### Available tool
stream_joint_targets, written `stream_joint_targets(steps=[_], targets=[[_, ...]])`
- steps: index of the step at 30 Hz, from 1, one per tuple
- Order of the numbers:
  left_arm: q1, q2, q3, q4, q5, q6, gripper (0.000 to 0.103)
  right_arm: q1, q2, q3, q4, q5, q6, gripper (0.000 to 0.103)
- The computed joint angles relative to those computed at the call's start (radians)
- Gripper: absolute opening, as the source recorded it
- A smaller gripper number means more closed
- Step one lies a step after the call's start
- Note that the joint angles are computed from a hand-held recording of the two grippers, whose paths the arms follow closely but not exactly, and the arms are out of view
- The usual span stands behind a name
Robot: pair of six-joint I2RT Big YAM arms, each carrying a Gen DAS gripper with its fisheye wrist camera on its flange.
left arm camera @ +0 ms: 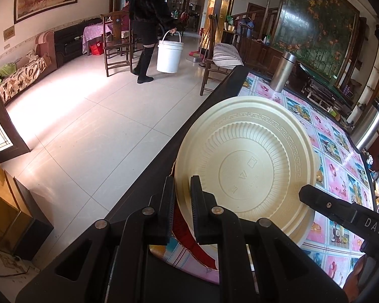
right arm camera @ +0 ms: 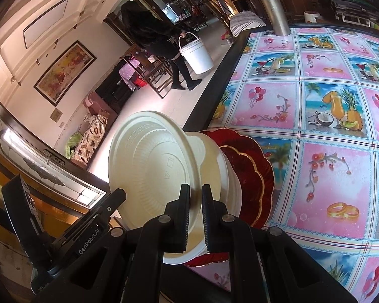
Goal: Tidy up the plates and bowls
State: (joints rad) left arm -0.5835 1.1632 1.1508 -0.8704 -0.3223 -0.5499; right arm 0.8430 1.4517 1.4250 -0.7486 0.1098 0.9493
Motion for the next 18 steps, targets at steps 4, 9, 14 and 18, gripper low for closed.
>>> stream_joint_targets(steps=[4,9,14,18], targets=[[-0.001,0.002,0.0,-0.001,-0.004,0.003,0.01,-0.004,-0.002,-0.01,0.008,-0.007,0.004,0.009],[-0.011,0.01,0.008,-0.005,-0.024,0.006,0.01,-0.007,-0.007,-0.022,0.02,-0.013,0.006,0.009],[-0.017,0.014,0.012,-0.008,-0.037,0.014,0.01,-0.01,-0.012,-0.034,0.03,-0.019,0.007,0.009],[-0.019,0.018,0.013,-0.008,-0.043,0.02,0.01,-0.011,-0.014,-0.037,0.034,-0.021,0.01,0.009]])
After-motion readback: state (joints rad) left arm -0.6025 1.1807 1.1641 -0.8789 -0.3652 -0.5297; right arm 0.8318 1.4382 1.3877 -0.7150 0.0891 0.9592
